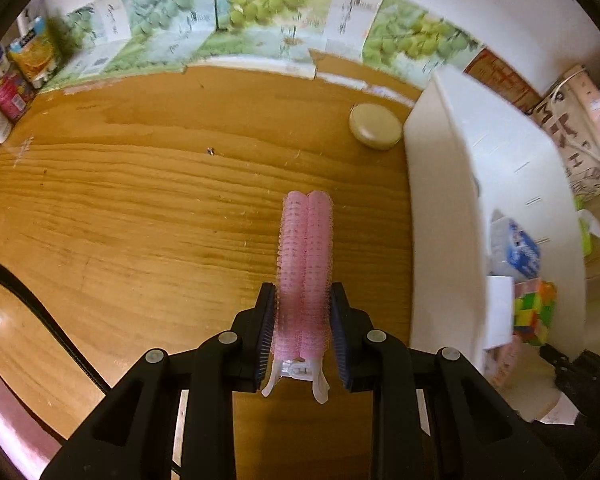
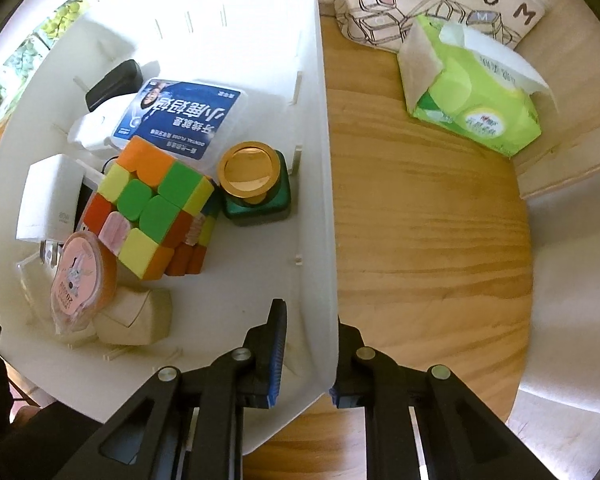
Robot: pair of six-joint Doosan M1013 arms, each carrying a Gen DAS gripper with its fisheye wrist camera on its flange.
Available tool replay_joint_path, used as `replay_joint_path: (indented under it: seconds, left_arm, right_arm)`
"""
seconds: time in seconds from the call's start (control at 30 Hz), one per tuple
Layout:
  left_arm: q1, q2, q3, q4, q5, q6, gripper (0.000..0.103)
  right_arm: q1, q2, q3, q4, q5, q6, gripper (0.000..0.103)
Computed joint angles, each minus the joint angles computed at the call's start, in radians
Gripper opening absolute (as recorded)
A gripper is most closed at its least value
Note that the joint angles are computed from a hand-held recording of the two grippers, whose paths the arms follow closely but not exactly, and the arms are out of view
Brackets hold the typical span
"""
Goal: Organize rigid objects
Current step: 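Carry the pink roller over the tray and release it with left tool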
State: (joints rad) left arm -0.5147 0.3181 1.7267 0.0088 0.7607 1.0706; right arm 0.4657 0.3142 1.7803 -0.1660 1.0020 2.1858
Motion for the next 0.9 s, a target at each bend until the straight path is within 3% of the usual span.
replay_joint_path:
  seconds: [0.43, 0.9]
  left_arm:
    - [-0.055, -0.057, -0.026, 0.063, -0.099, -0.001, 0.028]
    - [-0.104, -0.02, -0.126, 0.032, -0.145, 0.235, 0.028]
  right_arm:
    - [0.026, -0.02, -0.007, -0.042, 0.006, -0.013, 0.014]
    - [0.035, -0.025, -0.012, -0.061, 0.006, -0.011, 0.014]
